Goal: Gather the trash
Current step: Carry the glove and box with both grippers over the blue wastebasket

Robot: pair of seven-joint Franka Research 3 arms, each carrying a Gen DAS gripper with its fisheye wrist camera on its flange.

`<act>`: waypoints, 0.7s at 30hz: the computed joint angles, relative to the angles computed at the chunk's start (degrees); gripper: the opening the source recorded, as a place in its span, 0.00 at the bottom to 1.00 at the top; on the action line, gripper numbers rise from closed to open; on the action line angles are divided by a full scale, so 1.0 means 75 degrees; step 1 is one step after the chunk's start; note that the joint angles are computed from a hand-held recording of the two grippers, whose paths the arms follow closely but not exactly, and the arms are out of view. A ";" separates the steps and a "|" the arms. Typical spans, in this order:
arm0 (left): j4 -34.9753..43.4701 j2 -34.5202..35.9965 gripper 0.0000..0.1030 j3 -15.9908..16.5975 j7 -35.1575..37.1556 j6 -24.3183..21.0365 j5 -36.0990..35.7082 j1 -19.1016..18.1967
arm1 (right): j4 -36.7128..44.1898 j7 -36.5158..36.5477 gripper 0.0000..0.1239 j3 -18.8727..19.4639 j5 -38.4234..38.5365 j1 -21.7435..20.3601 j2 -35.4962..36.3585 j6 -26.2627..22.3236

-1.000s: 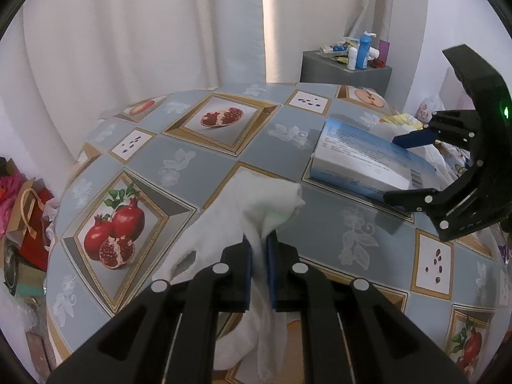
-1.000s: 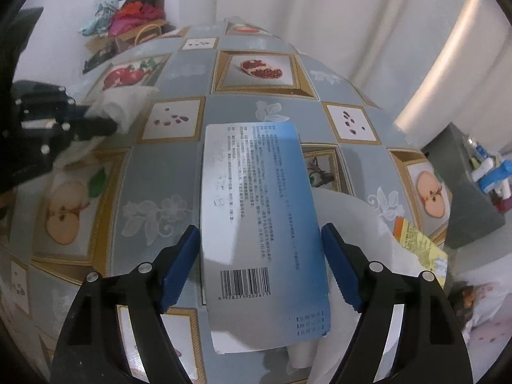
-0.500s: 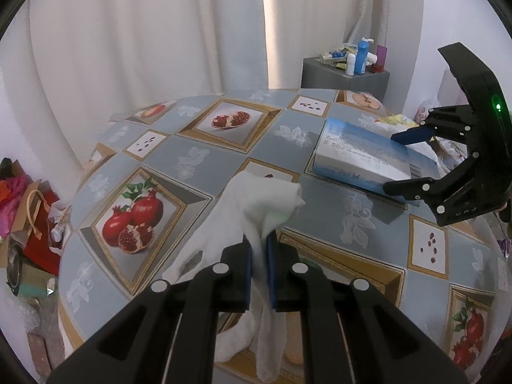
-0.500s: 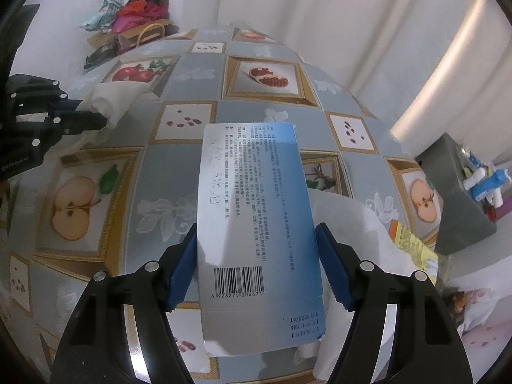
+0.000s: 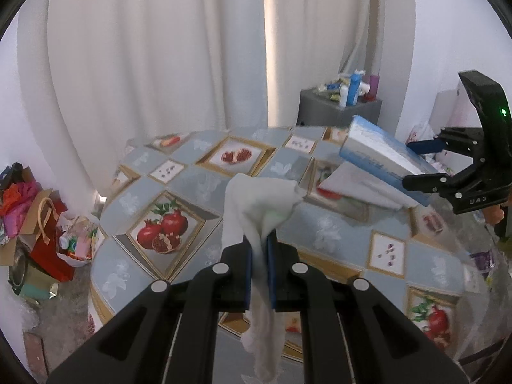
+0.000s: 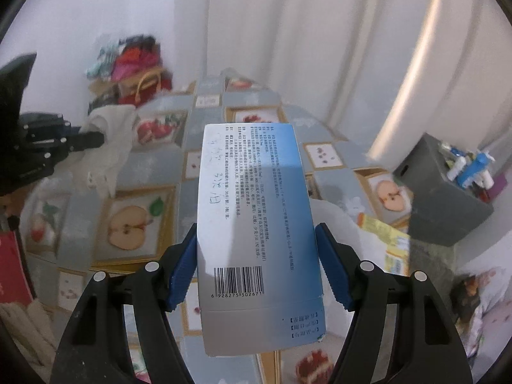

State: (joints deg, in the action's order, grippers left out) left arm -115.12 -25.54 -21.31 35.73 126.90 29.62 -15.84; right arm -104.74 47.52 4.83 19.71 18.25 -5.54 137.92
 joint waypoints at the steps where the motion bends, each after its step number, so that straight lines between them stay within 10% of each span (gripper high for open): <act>1: 0.0073 -0.0012 0.08 -0.0022 -0.0010 -0.0018 -0.0012 -0.0017 | -0.0122 0.0000 0.54 -0.0051 0.0138 -0.0027 -0.0207 0.0032; 21: 0.3204 0.2310 0.08 -0.0913 0.0232 -0.0115 0.0734 -0.1018 | -0.3358 0.0983 0.54 -0.1257 0.0911 -0.1377 -0.4385 0.0646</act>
State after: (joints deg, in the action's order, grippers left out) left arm -91.09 -8.22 -28.16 37.47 126.04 35.13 -23.47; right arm -129.92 54.89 -4.60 26.54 7.92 -38.42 142.77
